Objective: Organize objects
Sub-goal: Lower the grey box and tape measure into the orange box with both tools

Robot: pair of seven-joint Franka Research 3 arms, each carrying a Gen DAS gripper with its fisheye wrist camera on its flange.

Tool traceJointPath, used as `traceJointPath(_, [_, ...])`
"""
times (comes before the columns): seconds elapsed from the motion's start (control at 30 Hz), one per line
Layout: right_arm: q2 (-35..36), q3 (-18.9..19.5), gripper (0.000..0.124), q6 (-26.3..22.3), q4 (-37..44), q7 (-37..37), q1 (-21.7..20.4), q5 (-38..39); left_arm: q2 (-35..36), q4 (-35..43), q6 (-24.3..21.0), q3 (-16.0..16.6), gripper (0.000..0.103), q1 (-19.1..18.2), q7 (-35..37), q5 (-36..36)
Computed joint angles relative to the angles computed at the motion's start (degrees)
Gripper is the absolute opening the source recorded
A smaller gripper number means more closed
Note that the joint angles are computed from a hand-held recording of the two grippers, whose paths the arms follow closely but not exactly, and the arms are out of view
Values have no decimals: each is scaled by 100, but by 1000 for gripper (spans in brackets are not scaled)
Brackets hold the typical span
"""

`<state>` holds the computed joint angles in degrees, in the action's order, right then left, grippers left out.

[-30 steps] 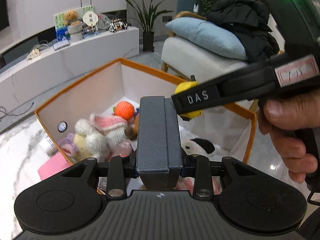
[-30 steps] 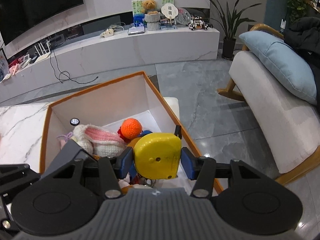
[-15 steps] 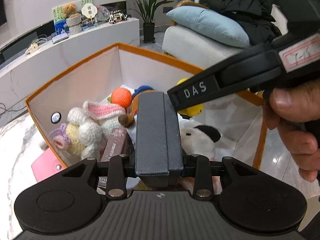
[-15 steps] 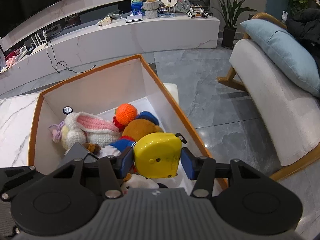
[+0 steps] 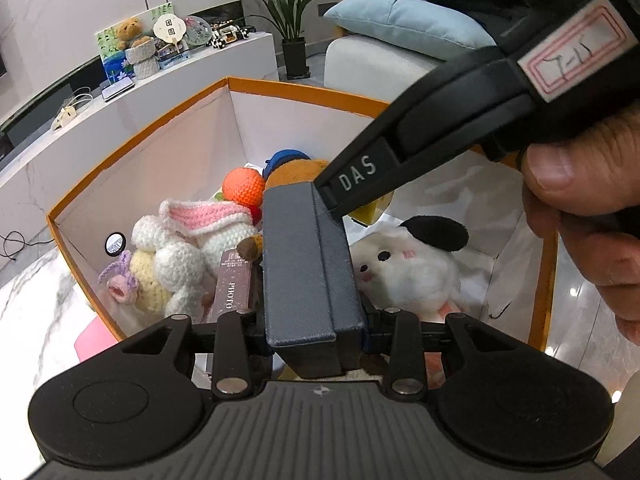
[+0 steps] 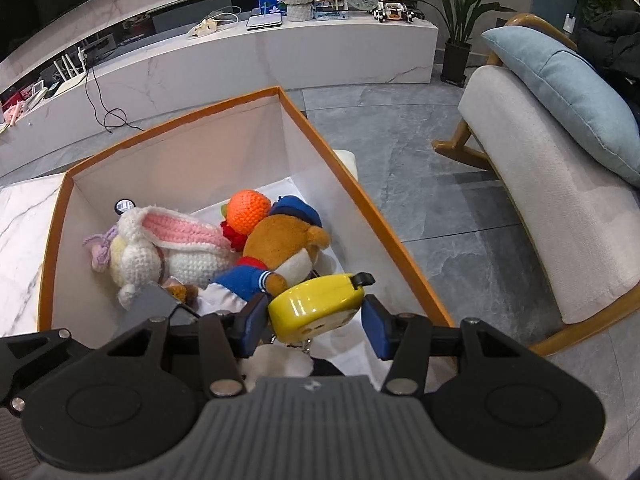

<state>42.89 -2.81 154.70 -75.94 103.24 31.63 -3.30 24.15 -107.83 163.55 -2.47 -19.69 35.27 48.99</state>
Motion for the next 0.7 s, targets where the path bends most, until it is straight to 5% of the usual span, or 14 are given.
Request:
traceJointPath(0.17, [67, -53, 58, -84, 111, 25, 62, -87, 14, -24, 36, -27, 47, 35, 283, 50])
traceJointPath(0.33, [-20, -120, 73, 83, 9, 50, 153, -248, -60, -232, 676, 103, 81, 82, 130, 269])
traceJointPath(0.4, [-92, -120, 73, 247, -88, 76, 171, -250, -119, -309, 875, 245, 84, 2, -18, 356])
traceJointPath(0.6, [-295, -94, 74, 1001, -397, 76, 195, -150, -489, -535, 1373, 1164, 88, -547, -1837, 2031])
traceJointPath(0.7, [-423, -128, 74, 1418, -622, 50, 266, -58, -803, -670, 1482, 1594, 88, -750, -3501, 3776])
